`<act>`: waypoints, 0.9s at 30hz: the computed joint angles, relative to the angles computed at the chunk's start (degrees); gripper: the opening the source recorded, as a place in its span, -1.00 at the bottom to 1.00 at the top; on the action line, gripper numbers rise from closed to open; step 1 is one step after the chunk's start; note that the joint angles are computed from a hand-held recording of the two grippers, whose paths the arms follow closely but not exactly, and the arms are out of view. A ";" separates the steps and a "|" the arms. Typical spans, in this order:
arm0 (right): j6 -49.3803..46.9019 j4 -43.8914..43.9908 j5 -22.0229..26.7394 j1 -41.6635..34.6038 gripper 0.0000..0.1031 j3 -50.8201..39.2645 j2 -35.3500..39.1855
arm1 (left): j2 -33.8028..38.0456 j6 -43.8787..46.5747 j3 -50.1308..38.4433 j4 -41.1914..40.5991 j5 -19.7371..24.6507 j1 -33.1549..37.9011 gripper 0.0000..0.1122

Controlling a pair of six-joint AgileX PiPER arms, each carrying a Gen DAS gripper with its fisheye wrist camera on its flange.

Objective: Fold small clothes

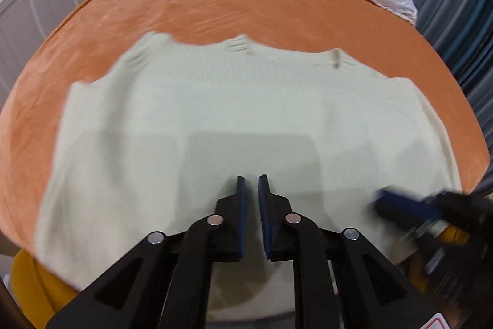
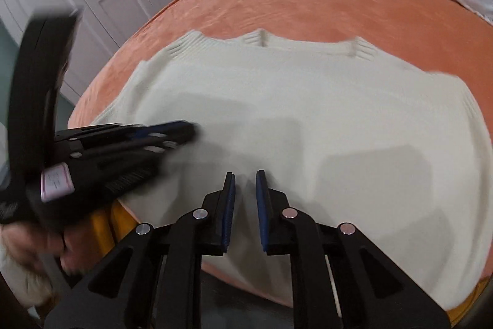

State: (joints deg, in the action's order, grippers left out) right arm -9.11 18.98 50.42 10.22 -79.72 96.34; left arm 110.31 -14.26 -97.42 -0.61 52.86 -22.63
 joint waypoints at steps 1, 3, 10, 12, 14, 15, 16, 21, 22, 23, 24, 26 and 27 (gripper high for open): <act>1.69 -2.27 0.02 -1.63 -0.77 1.60 -1.16 | -1.82 -0.62 2.43 0.65 -0.51 1.28 -0.85; 1.52 -1.70 0.50 -7.24 -0.82 5.29 -3.26 | -3.39 0.67 5.17 -0.63 -1.29 4.10 -0.87; 0.71 -1.80 4.28 -24.06 -1.00 13.96 -11.08 | -9.44 -4.46 13.78 4.66 -1.58 6.34 -0.88; 0.46 -1.72 3.93 -24.61 -1.00 15.42 -12.02 | -9.81 -3.82 15.33 2.05 -2.74 7.64 -0.88; 3.24 -5.30 3.40 -22.05 -1.00 15.31 -10.69 | -8.99 -4.05 14.45 0.59 -2.67 8.39 -0.88; 5.77 -8.15 4.01 -19.59 -1.00 13.05 -8.47 | -8.22 -4.58 13.74 0.49 -2.70 8.24 -0.88; 6.60 -9.81 4.00 -19.05 -1.00 11.82 -7.17 | -8.12 -4.57 13.73 0.27 -2.85 8.42 -0.87; 10.14 -11.09 4.65 -16.20 -0.92 10.83 -11.46 | -10.29 -5.09 16.64 1.26 -3.94 8.05 -0.87; 11.03 -12.46 4.62 -15.15 -0.92 10.98 -11.53 | -10.32 -5.48 16.78 1.78 -4.09 7.79 -0.87; 12.25 -14.78 4.93 -13.86 -0.92 11.32 -10.46 | -10.14 -6.07 16.61 2.58 -3.99 7.38 -0.87; 11.68 -15.63 5.11 -13.92 -0.94 12.37 -9.81 | -10.12 -6.67 16.62 3.32 -3.91 6.96 -0.87; 7.83 -13.15 6.20 -16.43 -1.00 13.76 -7.45 | -9.95 -8.06 16.44 5.08 -3.58 6.06 -0.87; 9.06 -13.19 6.94 -16.47 -1.00 12.38 -7.11 | -9.96 -8.24 16.39 5.52 -3.48 5.85 -0.87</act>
